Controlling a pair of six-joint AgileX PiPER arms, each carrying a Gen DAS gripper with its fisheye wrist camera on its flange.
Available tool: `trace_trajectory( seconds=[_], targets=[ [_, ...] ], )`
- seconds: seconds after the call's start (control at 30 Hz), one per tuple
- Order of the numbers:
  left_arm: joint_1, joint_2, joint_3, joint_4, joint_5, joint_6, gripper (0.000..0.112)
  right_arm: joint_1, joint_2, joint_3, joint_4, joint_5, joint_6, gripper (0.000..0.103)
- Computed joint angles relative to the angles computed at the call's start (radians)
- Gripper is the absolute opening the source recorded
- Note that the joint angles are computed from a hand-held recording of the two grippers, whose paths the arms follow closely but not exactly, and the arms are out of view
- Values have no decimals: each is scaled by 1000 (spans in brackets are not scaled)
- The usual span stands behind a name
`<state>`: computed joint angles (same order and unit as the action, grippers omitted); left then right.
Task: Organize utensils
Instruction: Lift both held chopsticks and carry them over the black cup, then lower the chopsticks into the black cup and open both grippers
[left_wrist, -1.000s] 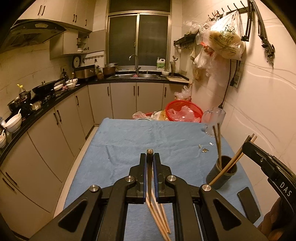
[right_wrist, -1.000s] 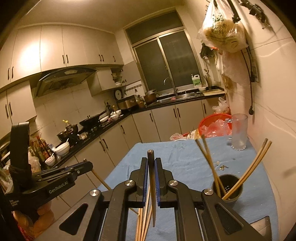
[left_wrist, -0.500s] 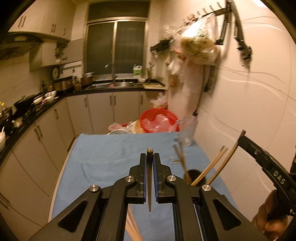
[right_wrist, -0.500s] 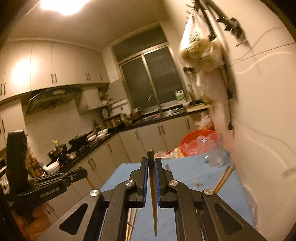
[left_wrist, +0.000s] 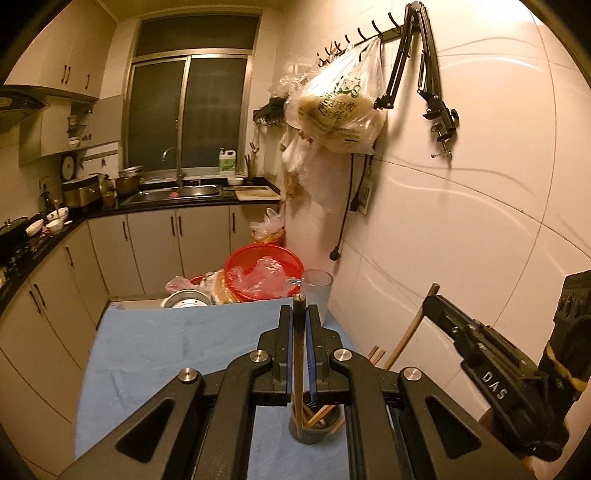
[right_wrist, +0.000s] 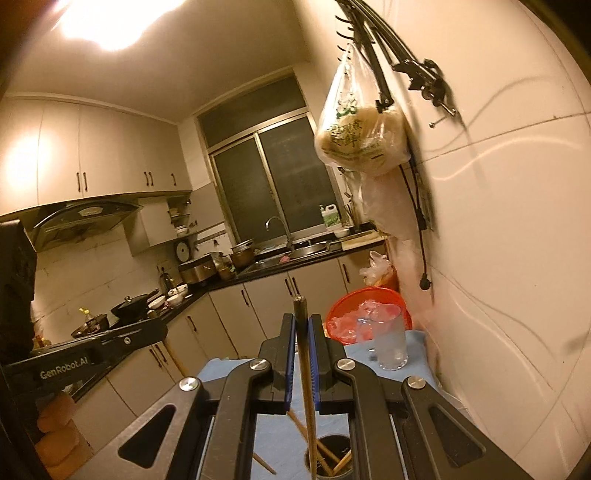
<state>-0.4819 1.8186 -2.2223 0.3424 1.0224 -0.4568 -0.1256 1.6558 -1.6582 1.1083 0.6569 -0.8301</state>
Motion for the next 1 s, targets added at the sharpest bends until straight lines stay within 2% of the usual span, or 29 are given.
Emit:
trace_trajectory(
  seconds=[0.17, 0.23, 0.37, 0.67, 0.87, 1.0],
  targets=[
    [-2, 111, -121, -19, 33, 6, 7, -1, 79, -77, -50, -5, 47, 7],
    [7, 173, -189, -44, 69, 18, 7, -5, 115, -107, -65, 7, 65, 7],
    [20, 233, -220, -68, 91, 17, 7, -4, 161, -129, -90, 20, 87, 8],
    [45, 270, -137, -92, 67, -3, 7, 23, 235, -109, -150, 35, 117, 7],
    [58, 242, -49, -103, 22, -12, 7, 44, 258, -121, -231, 33, 170, 9],
    [75, 188, 21, -127, -10, 0, 7, 22, 223, -88, -182, 37, 138, 9]
  ],
)
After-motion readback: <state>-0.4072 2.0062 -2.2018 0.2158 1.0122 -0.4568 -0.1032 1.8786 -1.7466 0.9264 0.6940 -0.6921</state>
